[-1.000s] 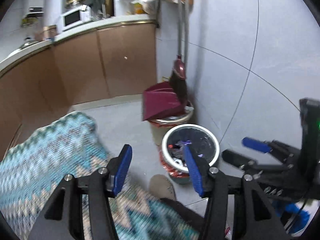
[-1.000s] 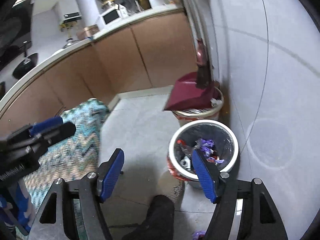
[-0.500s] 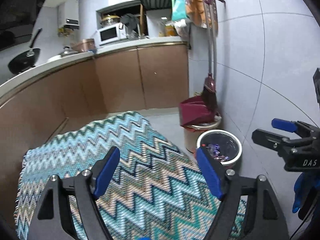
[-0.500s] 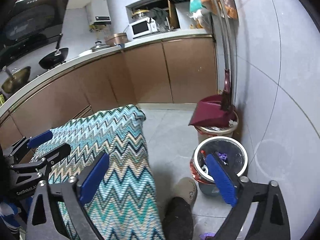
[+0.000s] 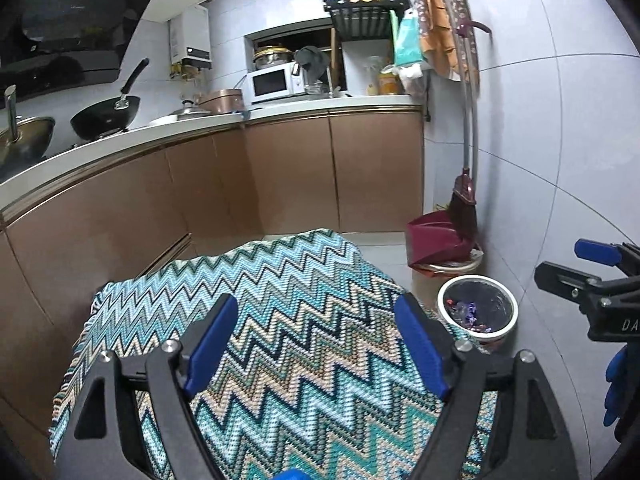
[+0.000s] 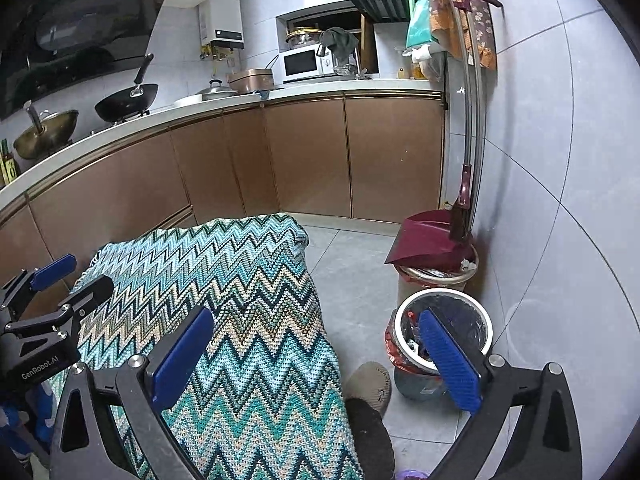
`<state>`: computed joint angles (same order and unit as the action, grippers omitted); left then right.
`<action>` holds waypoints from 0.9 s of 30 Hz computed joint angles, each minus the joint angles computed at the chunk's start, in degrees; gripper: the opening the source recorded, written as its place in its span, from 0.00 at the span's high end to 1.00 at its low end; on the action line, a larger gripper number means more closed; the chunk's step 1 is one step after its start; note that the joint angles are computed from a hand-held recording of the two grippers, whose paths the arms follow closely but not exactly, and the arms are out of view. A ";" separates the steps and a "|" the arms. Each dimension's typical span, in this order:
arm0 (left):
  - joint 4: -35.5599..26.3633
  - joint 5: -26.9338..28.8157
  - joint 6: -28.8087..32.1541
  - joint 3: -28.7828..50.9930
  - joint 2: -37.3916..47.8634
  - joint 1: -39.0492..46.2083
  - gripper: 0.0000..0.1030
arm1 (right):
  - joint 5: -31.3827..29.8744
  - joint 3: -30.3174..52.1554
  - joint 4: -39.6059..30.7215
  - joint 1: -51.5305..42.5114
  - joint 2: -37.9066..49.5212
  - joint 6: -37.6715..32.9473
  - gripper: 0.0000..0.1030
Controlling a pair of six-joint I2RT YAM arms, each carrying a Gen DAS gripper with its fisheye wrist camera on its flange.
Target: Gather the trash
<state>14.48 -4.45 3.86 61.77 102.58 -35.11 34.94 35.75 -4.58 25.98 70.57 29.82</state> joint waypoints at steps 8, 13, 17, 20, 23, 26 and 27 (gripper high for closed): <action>1.84 -1.90 -1.45 -0.84 -0.46 0.81 0.19 | 2.54 1.07 -0.05 1.25 1.20 -0.26 0.00; 2.82 -2.41 -1.51 -0.52 -0.10 1.21 0.19 | 3.73 1.08 1.04 1.50 1.75 -1.18 0.00; 2.51 -2.08 -1.79 0.31 0.47 1.68 0.19 | 3.52 0.64 2.21 0.96 1.84 -1.41 0.00; 2.15 -2.07 -1.95 1.03 0.94 2.01 0.19 | 3.61 0.49 2.61 0.65 1.89 -1.49 0.00; 1.81 -1.90 -2.21 1.67 1.44 2.31 0.19 | 3.47 0.32 2.93 0.14 1.87 -1.58 0.00; 1.81 -2.15 -2.03 2.05 1.86 2.33 0.19 | 3.38 0.09 3.17 -0.34 1.95 -1.32 0.00; 1.77 -2.18 -1.97 2.19 2.00 2.33 0.19 | 3.41 0.10 3.22 -0.39 2.01 -1.22 0.00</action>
